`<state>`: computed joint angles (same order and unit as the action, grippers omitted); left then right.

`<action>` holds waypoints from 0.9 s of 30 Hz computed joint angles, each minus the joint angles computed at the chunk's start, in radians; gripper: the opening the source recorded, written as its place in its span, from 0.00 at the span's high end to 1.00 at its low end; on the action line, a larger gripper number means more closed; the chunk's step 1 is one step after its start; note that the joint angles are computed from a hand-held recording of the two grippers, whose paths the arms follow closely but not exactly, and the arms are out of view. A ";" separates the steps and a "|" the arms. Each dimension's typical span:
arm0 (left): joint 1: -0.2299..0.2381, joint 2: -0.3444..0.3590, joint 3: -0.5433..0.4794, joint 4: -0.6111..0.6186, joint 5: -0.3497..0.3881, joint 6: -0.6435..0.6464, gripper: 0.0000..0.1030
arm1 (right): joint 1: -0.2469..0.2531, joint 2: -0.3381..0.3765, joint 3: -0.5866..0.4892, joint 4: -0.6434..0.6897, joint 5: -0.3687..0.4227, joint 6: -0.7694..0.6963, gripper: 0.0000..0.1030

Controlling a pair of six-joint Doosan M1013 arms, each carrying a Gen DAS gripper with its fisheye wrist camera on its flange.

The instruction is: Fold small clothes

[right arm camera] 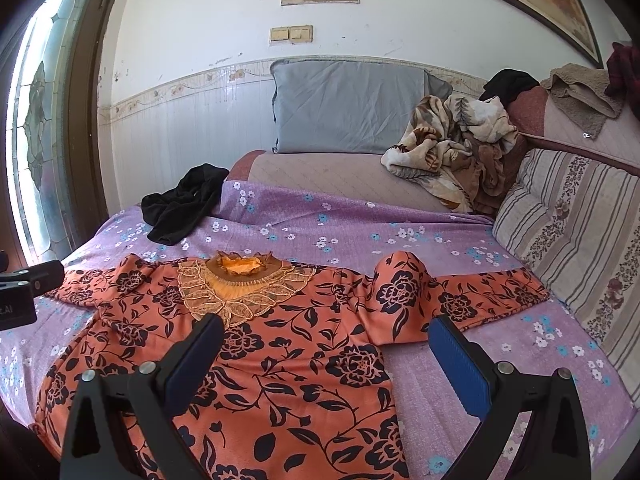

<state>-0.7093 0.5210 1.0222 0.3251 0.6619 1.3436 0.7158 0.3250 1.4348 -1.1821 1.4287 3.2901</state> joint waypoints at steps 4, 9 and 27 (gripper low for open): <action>0.000 0.006 -0.005 -0.003 0.004 0.001 0.00 | -0.004 0.003 0.000 -0.005 -0.007 0.009 0.00; 0.001 0.019 -0.018 -0.012 0.012 0.008 0.00 | -0.006 0.002 0.004 -0.018 -0.028 0.058 0.00; 0.020 0.441 -0.606 -0.187 0.628 0.194 0.00 | -0.256 -0.198 0.266 0.200 -0.407 0.402 0.00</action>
<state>-0.6891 0.9620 0.4163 0.1380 1.2902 1.5379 0.4599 0.1268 1.7010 -0.9823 1.0218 3.6918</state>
